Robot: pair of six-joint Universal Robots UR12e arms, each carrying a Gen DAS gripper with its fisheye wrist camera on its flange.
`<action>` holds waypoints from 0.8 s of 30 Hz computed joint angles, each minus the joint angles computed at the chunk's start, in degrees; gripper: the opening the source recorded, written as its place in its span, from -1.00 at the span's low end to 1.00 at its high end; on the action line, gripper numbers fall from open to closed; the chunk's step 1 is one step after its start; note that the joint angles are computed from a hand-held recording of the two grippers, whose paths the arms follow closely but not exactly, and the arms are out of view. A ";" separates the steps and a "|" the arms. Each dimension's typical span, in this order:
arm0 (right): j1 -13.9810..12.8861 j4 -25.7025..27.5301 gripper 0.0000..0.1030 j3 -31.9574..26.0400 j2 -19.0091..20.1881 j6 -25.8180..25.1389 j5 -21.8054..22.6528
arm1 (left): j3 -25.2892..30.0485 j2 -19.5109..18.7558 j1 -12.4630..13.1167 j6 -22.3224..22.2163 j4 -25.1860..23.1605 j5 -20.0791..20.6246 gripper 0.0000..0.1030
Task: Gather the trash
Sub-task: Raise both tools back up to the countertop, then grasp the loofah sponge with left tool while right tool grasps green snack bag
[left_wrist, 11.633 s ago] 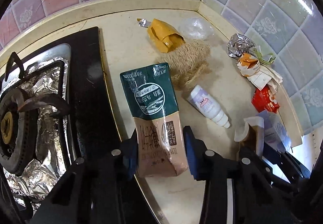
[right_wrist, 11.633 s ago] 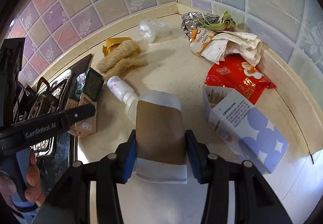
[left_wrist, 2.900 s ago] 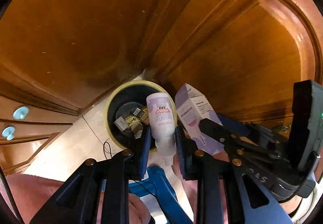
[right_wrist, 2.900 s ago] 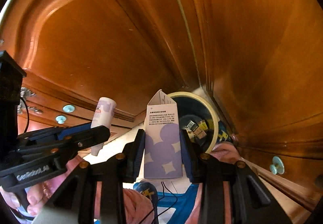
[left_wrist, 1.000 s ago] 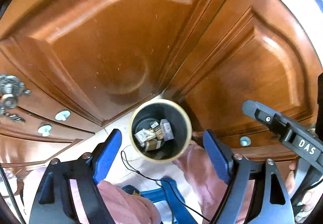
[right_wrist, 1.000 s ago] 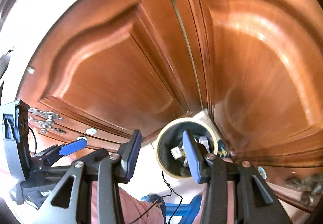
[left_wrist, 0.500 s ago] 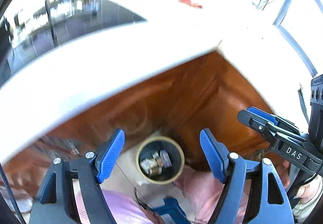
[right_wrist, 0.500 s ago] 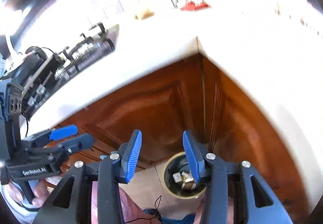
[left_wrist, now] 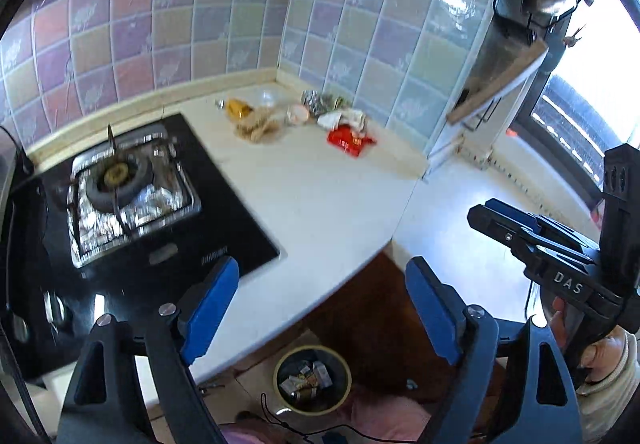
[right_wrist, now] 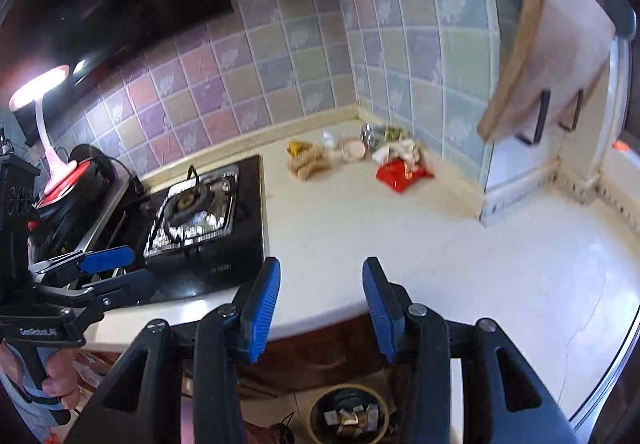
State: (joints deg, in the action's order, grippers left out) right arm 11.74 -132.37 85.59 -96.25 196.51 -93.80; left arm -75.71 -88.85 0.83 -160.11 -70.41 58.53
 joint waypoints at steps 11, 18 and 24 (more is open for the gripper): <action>-4.54 6.84 -0.16 -14.28 9.20 0.61 2.75 | 17.56 -11.95 -3.12 -0.74 -4.50 3.20 0.88; -6.68 10.39 -0.16 -22.51 17.57 2.79 4.11 | 29.90 -23.02 -5.22 -4.08 -6.28 8.88 0.88; -7.82 11.74 -0.16 -27.61 23.94 6.42 4.64 | 43.61 -34.43 -6.20 -7.85 -12.71 11.80 0.70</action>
